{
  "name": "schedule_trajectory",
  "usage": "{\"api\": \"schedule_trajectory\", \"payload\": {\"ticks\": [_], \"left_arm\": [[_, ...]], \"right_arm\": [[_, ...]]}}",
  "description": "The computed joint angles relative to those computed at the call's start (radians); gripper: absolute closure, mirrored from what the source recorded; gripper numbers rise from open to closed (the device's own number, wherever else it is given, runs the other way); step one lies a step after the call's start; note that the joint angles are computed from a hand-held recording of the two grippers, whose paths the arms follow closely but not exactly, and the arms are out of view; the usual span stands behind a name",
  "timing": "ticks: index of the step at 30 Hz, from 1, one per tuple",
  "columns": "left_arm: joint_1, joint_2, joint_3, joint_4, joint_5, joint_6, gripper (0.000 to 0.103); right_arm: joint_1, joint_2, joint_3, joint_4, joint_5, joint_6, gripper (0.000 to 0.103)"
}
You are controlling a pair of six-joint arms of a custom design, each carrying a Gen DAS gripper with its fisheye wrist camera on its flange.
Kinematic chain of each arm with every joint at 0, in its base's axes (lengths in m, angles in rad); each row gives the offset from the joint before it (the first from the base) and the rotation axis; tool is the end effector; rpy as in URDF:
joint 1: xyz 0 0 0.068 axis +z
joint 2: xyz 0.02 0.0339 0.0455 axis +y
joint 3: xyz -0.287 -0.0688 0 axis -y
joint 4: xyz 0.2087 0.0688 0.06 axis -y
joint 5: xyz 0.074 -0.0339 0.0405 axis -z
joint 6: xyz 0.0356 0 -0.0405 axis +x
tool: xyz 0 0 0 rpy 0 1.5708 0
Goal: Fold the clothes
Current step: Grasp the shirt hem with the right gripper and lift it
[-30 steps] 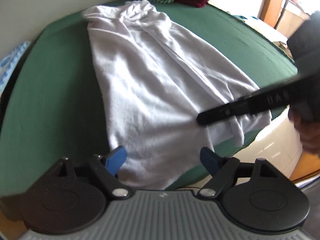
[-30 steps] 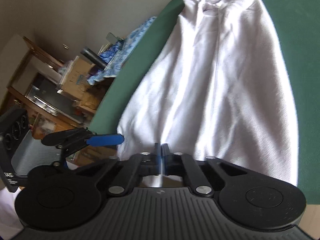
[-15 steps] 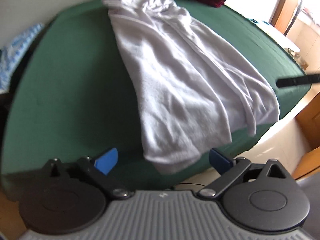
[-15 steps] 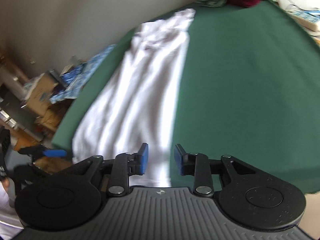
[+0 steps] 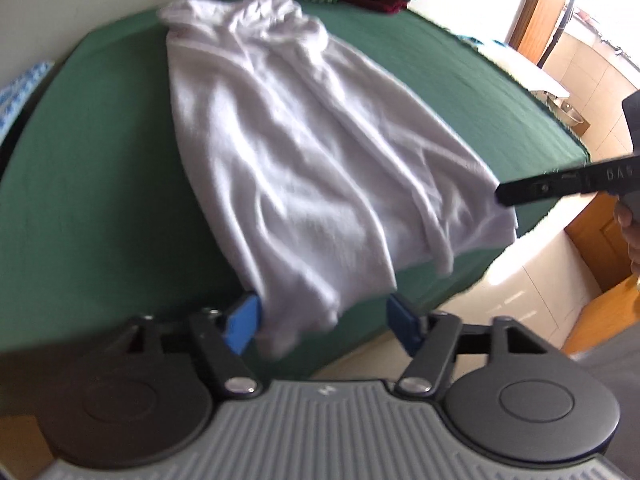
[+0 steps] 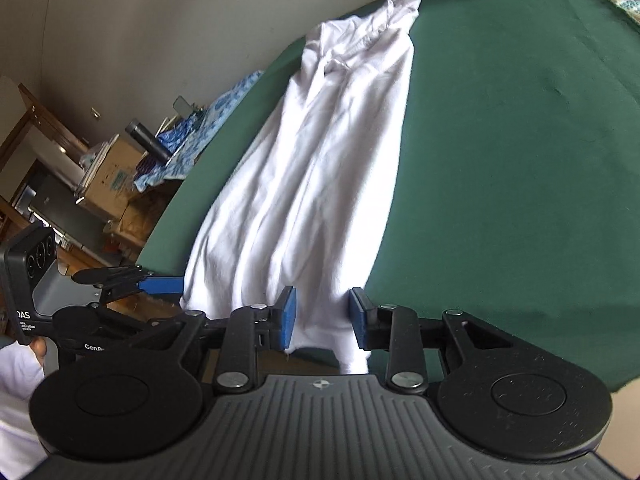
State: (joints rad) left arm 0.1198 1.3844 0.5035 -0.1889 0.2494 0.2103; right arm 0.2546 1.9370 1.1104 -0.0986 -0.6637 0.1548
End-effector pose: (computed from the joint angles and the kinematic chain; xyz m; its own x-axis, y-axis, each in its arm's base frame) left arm 0.1977 0.0149 0.1776 -0.8512 0.1013 -0.5149 0.1836 0.9767 -0.1115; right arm 0.3522 0.1143 0.1871 -0.8496 -0.0956 -0.5186 -0.4313 0.6920 0.5789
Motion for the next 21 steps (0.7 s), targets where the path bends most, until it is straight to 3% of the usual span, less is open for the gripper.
{"api": "schedule_trajectory", "payload": {"ticks": [3,6,7,9,11,13,18,19,20,21], "left_arm": [[0.009,0.058,-0.01,-0.028,-0.026,0.024,0.053],[0.052,0.052,-0.014,-0.018,-0.063,0.019,0.052],[0.076,0.053,-0.001,-0.015,-0.043,0.017,0.046],[0.12,0.064,0.03,-0.004,0.002,0.017,0.018],[0.159,0.078,0.061,0.008,0.047,0.012,0.014],[0.167,0.15,0.115,-0.018,0.078,-0.007,0.003],[0.159,0.189,0.118,-0.002,0.094,-0.026,0.007],[0.16,0.2,0.131,-0.019,0.104,-0.038,0.014],[0.161,0.21,0.143,-0.037,0.114,-0.05,0.029],[0.152,0.22,0.158,-0.051,0.107,-0.065,0.037]], "right_arm": [[-0.037,0.016,0.031,-0.093,-0.018,-0.036,0.07],[-0.052,0.018,0.028,-0.106,-0.02,-0.043,0.066],[-0.052,0.019,0.027,-0.102,-0.024,-0.041,0.061],[-0.05,0.031,0.041,-0.117,-0.039,-0.05,0.06],[-0.042,0.046,0.06,-0.137,-0.052,-0.068,0.059],[-0.037,0.075,0.093,-0.174,-0.072,-0.099,0.059],[-0.02,0.123,0.115,-0.169,-0.068,-0.069,0.059],[-0.018,0.125,0.113,-0.164,-0.067,-0.061,0.059],[-0.017,0.124,0.111,-0.161,-0.068,-0.053,0.059],[-0.017,0.12,0.11,-0.163,-0.068,-0.057,0.059]]}}
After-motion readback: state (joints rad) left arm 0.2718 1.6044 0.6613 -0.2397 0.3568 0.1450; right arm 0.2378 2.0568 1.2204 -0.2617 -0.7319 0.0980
